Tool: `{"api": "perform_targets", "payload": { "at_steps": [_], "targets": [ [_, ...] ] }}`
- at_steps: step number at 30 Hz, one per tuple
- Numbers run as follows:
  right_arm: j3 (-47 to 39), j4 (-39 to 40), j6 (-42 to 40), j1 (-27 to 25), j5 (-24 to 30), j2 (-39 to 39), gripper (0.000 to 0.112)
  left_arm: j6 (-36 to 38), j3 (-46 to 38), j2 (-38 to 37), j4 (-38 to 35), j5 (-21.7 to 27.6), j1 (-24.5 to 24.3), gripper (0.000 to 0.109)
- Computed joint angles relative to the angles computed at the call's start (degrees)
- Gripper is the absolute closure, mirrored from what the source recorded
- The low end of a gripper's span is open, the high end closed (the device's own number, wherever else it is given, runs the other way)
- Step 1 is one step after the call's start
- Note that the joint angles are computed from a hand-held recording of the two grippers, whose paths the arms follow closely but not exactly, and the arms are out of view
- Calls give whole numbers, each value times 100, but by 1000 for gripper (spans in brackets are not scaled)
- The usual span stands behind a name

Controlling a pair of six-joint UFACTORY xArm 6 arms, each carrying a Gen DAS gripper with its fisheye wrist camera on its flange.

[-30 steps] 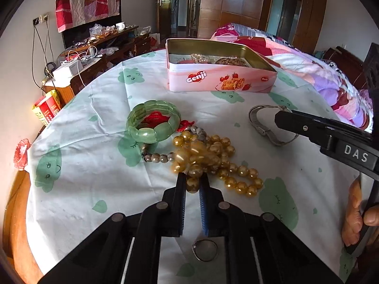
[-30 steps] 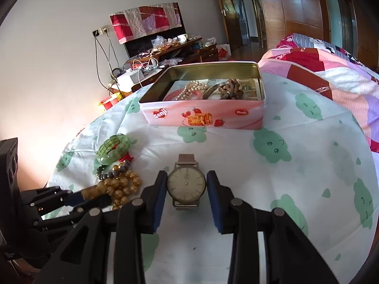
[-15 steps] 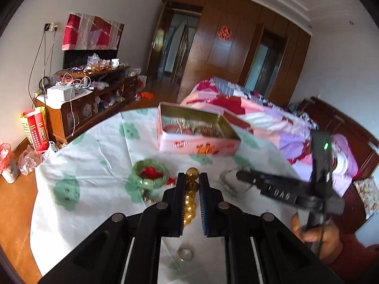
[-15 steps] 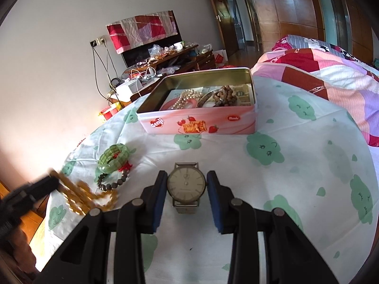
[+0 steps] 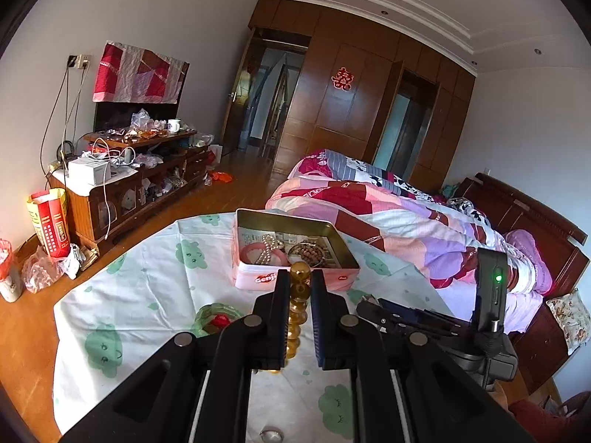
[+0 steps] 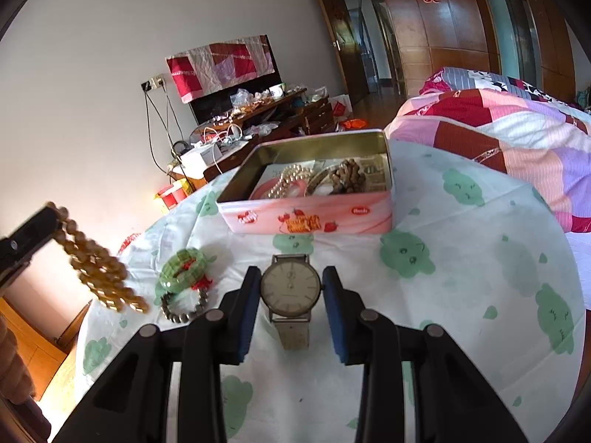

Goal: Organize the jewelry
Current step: 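Grasp the wristwatch with the right tool while the left tool grasps the gold bead necklace, then carry the watch and gold beads over the pink tin while both tools open to drop them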

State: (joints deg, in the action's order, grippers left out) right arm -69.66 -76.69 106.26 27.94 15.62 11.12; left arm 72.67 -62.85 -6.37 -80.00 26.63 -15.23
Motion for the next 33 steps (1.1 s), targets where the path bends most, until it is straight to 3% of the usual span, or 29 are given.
{"api": "perform_targets", "payload": {
  "at_steps": [6,10,20,24,27,33],
  "targets": [
    [-113,-357,263,-78,111,-140,75,-350,-414,411,190,-86,-109,99],
    [-324,-178,-84,-164,243,-65,75,-623,-824,746,354,-44,-151,99],
    [-1176,182,-711,-614,297,352,75,-1283,-2676,2019,858,127,-333,99],
    [-1564,509,-903,-826,70,727,75,-1622,-3500,2711,1085,90,-418,99],
    [-1786,720,-1098,-874,120,968,75,-2131,-4035,3260,1676,109,-451,99],
    [-2057,1452,-1796,-888,195,1417,75,-3840,-4572,4065,3942,64,-536,98]
  ]
}}
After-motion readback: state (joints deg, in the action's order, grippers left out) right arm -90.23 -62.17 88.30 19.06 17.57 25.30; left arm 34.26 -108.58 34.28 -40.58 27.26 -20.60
